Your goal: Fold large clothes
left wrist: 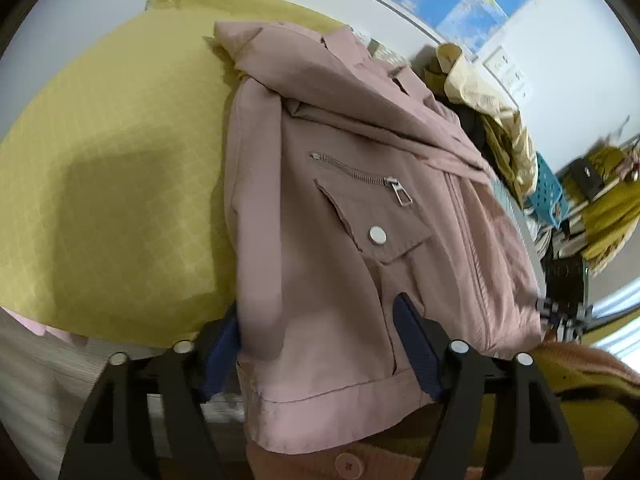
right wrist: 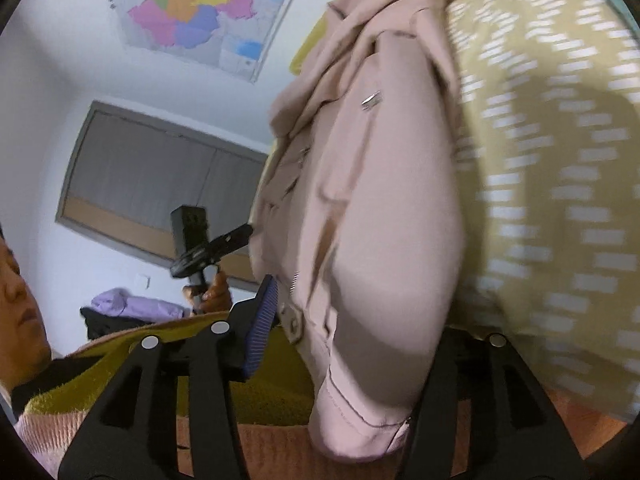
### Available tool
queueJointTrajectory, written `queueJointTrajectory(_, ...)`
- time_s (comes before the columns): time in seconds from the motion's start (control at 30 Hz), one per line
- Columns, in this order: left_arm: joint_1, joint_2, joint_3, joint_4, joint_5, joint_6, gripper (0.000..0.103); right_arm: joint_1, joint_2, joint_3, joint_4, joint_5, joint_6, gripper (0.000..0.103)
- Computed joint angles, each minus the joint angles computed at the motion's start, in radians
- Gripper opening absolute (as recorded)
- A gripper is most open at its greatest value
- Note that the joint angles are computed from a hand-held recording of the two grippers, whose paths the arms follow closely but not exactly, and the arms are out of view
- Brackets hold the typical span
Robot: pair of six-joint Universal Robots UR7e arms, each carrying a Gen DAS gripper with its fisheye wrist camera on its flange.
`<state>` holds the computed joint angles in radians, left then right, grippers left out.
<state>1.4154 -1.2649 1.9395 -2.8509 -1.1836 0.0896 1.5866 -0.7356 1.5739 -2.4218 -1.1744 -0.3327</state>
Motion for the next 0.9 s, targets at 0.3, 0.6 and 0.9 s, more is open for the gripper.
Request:
queueJointTrajectory(0.3, -0.047, -0.016, 0.013, -0.11, 0.045, -0.021, 0.001, 0.027, -0.011, 0.0, -0.075, 0.089, -0.017, 0.004)
queueJointTrajectory(0.6, -0.062, -0.01, -0.102, -0.126, -0.032, -0.03, 0.001, 0.048, 0.036, -0.145, -0.166, 0.21, 0.077, 0.003)
queueJointTrajectory(0.9, -0.071, 0.097, -0.426, 0.065, -0.018, -0.057, 0.001, 0.087, 0.196, -0.518, -0.074, 0.193, 0.227, 0.003)
